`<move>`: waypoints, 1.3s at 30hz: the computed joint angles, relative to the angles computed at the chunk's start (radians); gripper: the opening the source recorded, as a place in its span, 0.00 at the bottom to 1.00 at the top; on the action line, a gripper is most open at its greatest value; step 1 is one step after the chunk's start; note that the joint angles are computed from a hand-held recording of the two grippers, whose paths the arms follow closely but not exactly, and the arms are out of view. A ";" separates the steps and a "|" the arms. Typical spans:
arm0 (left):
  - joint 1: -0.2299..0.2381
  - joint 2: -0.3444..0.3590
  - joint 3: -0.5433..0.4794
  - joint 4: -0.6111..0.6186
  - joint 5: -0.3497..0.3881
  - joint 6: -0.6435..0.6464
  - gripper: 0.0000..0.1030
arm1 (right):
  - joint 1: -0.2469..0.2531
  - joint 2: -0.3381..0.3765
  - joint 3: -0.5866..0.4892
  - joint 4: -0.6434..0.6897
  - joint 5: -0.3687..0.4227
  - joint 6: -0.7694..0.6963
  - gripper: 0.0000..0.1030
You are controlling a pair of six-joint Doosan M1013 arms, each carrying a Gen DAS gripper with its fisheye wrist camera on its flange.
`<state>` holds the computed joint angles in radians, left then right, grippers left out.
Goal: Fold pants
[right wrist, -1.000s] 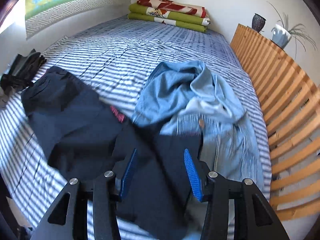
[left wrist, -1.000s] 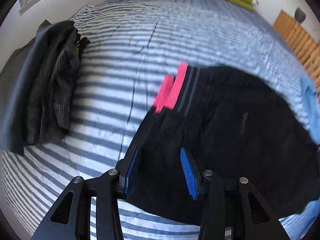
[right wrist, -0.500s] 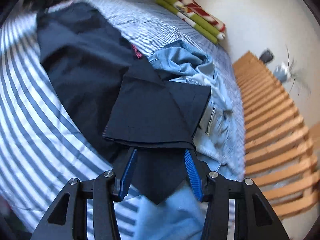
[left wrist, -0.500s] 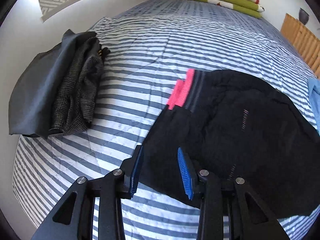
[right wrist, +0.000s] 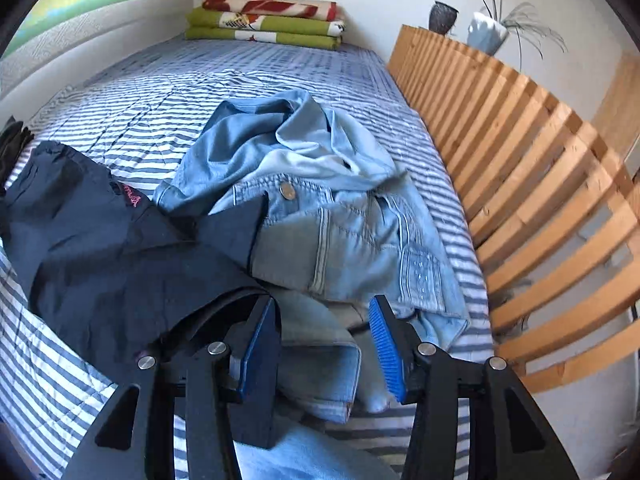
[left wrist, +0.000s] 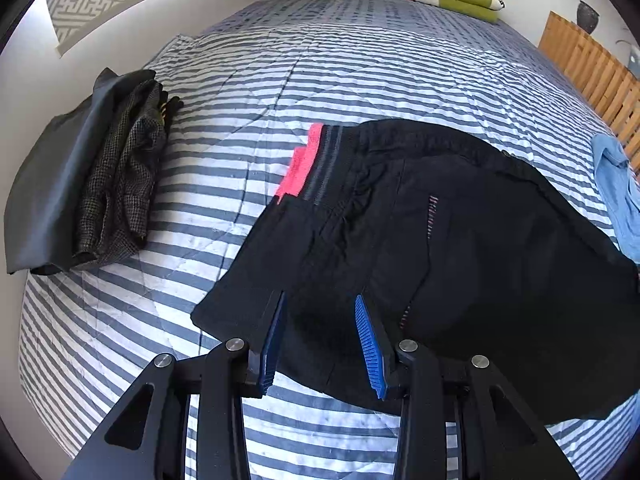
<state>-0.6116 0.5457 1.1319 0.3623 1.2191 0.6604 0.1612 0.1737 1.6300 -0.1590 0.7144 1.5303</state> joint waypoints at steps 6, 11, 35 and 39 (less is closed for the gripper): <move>-0.003 -0.005 0.014 -0.023 0.002 0.009 0.37 | 0.067 -0.010 0.068 -0.256 -0.077 0.018 0.44; -0.004 -0.008 0.018 -0.025 0.001 0.009 0.37 | 0.076 0.028 0.014 -0.207 -0.058 -0.026 0.44; 0.022 -0.082 0.125 -0.039 -0.099 -0.062 0.39 | -0.003 0.012 -0.033 0.294 0.045 -0.131 0.45; 0.032 -0.108 0.156 -0.056 -0.125 -0.084 0.40 | 0.038 0.100 -0.138 0.201 0.063 -0.079 0.45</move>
